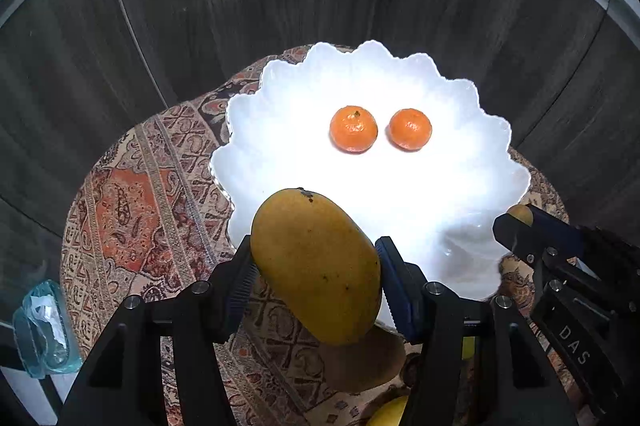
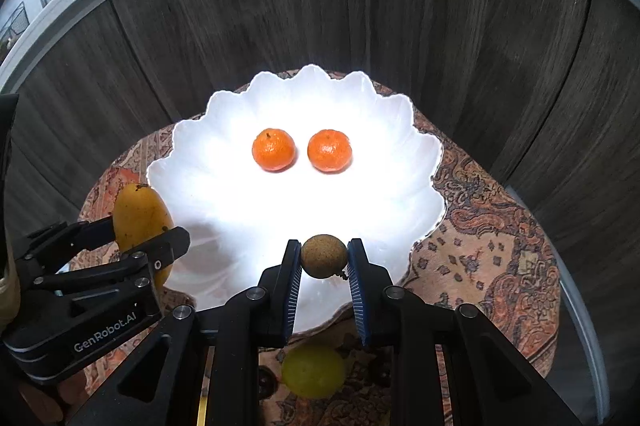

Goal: Organize fruits
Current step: 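Lift the mango and brown fruit and carry both over the white bowl, then open both tools to drop the mango and brown fruit into the bowl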

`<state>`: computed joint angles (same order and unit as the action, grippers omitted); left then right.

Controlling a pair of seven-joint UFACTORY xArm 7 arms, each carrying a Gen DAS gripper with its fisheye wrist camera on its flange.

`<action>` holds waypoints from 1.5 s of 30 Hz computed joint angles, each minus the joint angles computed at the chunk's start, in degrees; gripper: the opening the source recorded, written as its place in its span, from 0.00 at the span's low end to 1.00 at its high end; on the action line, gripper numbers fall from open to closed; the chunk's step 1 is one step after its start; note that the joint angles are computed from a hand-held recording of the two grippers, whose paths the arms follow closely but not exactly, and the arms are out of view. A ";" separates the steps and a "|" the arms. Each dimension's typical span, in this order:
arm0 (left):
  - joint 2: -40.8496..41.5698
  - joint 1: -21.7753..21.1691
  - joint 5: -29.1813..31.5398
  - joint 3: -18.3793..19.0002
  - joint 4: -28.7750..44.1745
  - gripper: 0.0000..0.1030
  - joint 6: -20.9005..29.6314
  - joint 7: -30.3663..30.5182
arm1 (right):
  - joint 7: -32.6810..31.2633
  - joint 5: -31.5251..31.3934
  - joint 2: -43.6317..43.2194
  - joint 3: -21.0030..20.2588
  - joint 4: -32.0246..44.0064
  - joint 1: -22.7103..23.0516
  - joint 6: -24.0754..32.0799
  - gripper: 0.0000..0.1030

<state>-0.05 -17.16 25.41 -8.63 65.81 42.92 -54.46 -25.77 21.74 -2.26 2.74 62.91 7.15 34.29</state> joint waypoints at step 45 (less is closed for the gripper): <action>-10.80 -1.88 6.91 -7.18 -2.24 0.99 9.87 -8.29 | 7.36 -7.42 -17.85 -4.15 -12.13 -0.97 -2.38 0.76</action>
<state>-10.84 -19.04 32.32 -15.81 63.57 52.79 -62.74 -18.42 14.32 -20.10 -1.41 50.78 6.18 31.91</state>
